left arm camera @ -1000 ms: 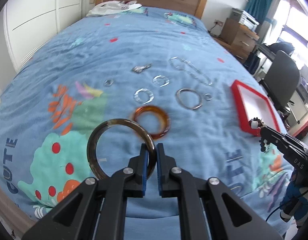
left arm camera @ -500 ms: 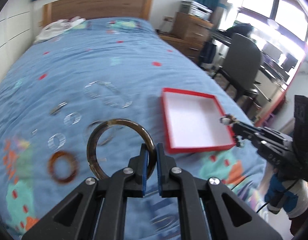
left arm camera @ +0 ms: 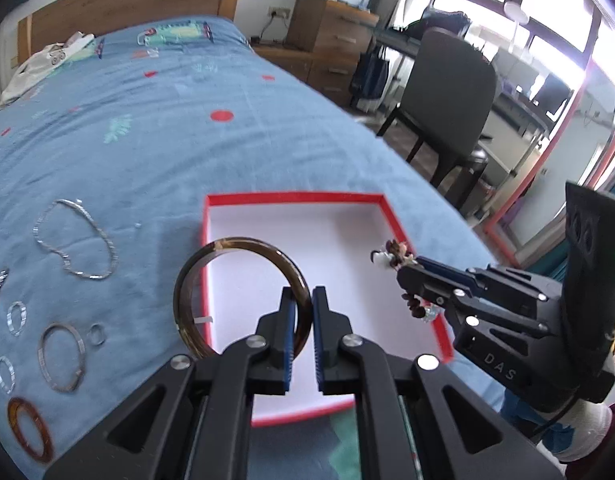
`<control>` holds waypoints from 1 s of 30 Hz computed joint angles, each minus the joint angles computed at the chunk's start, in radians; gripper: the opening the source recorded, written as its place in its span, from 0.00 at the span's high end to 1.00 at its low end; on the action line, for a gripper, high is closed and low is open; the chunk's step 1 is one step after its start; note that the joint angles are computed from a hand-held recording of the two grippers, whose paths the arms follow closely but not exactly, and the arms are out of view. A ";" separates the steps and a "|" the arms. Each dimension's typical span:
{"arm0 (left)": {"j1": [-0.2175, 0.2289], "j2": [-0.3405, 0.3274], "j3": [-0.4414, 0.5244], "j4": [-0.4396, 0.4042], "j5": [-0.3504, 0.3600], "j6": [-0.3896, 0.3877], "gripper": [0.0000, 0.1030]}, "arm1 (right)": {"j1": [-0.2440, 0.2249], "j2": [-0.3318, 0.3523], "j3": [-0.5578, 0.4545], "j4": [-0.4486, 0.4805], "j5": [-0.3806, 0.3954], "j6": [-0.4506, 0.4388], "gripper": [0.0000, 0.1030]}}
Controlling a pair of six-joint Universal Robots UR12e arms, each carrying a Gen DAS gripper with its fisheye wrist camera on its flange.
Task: Organize jewelry
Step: 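Carry the beaded bracelet and dark bangle together into the red box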
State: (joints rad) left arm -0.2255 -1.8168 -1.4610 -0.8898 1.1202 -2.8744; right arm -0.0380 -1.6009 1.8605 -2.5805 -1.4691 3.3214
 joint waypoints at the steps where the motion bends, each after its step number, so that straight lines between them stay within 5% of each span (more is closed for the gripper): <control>1: -0.004 -0.011 0.005 -0.005 0.008 0.001 0.93 | -0.003 0.011 -0.003 0.004 0.002 -0.004 0.88; 10: -0.014 -0.049 -0.001 0.009 0.022 0.033 0.92 | -0.009 0.070 -0.009 0.032 -0.006 -0.040 0.87; 30: -0.018 -0.052 -0.038 -0.012 0.021 0.048 0.84 | 0.001 0.081 0.000 0.029 -0.043 -0.158 0.87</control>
State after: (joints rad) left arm -0.2431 -1.8693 -1.4994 -0.9020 1.1407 -2.8265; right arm -0.0369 -1.5195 1.8605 -2.5519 -1.5117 3.1629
